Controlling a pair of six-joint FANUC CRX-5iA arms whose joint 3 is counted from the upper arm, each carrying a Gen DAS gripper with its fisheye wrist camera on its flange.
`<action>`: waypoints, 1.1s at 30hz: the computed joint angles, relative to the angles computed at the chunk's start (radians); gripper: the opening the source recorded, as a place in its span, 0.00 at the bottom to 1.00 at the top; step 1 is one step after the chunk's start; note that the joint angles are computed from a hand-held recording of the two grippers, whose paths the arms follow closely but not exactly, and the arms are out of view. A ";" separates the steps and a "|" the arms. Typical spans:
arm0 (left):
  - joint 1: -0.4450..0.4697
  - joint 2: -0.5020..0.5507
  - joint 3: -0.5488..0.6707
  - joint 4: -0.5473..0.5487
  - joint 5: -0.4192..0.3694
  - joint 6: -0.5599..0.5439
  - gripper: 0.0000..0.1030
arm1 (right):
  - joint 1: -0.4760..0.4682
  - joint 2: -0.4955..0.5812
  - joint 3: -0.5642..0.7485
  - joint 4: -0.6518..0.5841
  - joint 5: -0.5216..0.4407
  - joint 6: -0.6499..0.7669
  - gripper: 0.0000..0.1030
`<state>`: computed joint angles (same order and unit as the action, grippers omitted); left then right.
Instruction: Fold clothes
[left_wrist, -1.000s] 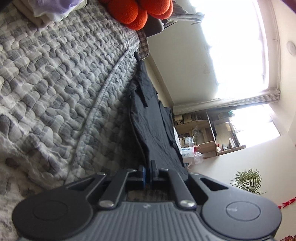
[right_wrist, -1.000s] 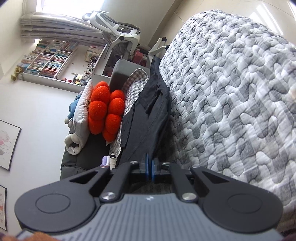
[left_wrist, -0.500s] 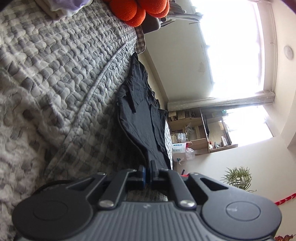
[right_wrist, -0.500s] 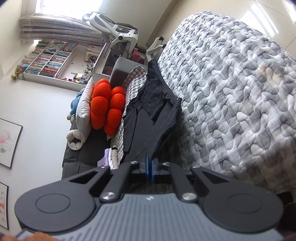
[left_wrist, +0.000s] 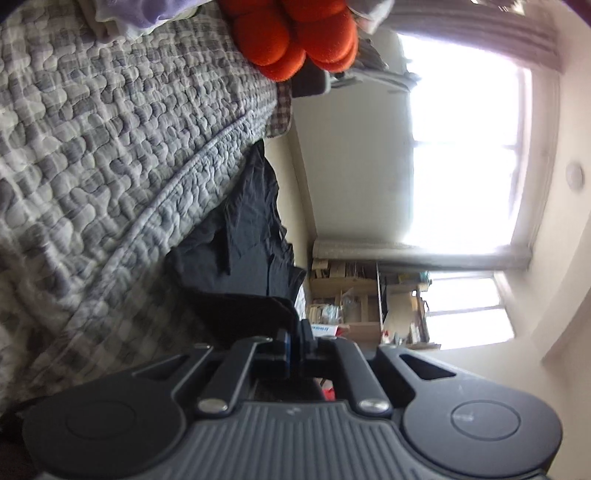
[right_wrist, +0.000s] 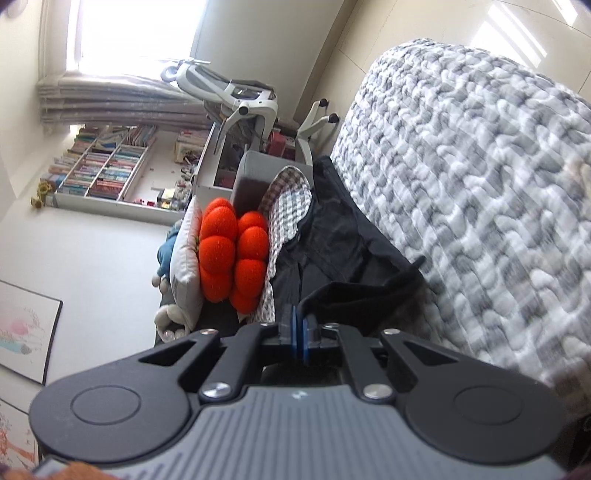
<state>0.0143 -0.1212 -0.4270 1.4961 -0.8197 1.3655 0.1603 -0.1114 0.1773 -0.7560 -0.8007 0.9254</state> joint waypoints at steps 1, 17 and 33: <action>-0.010 0.012 0.012 0.005 0.022 0.023 0.04 | 0.006 0.011 0.010 0.012 0.011 -0.013 0.05; -0.076 0.252 0.249 -0.097 0.225 0.299 0.04 | 0.028 0.195 0.114 0.099 0.141 -0.146 0.05; -0.127 0.341 0.269 -0.041 0.380 0.181 0.18 | -0.032 0.263 0.109 0.017 0.169 -0.138 0.14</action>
<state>-0.1126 0.2200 -0.1575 1.4550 -0.4399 1.5469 0.1286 0.1515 0.2867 -0.7387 -0.6317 0.7875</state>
